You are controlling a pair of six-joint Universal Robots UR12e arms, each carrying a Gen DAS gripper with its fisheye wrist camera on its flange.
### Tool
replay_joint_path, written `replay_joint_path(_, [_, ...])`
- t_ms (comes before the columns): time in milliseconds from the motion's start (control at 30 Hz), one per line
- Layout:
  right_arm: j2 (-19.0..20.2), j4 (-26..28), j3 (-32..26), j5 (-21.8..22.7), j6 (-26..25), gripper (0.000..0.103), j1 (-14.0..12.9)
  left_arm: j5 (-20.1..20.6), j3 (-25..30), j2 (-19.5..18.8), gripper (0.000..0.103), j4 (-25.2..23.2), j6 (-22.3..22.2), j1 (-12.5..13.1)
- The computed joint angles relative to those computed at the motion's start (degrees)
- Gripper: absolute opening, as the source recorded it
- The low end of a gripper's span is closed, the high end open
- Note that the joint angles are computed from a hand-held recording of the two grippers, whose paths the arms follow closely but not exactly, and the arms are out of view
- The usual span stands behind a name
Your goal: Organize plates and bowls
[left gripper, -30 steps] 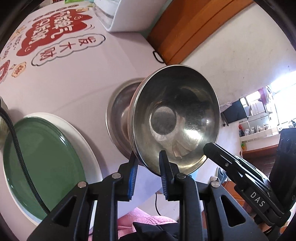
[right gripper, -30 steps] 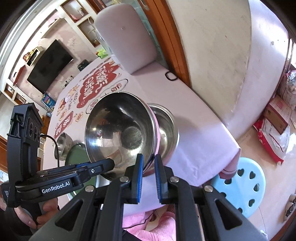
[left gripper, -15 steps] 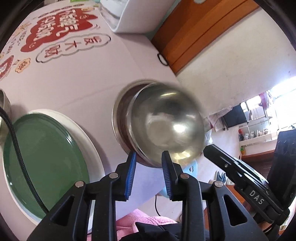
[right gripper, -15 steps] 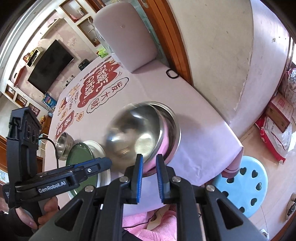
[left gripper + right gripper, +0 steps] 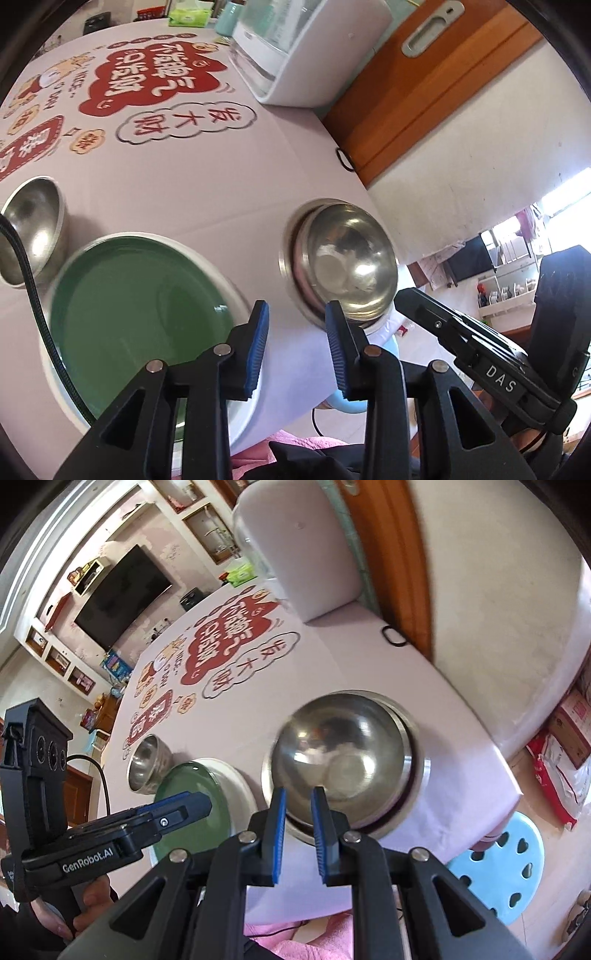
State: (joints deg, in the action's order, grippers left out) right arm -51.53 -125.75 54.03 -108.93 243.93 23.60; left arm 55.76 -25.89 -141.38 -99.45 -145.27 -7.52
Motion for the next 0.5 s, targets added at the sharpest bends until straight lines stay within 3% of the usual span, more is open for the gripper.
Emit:
replay_joint_path(167, [3.79, 0.61, -6.0, 2.07, -2.55, 0.015, 0.09, 0.68, -0.29, 0.21, 0.044, 2.7, -0.83, 1.57])
replay_joint_path(500, [15.25, 7.91, -26.31, 6.37, -9.2, 0.015, 0.41, 1.21, 4.37, -2.38, 0.049, 4.5, -4.29, 5.07])
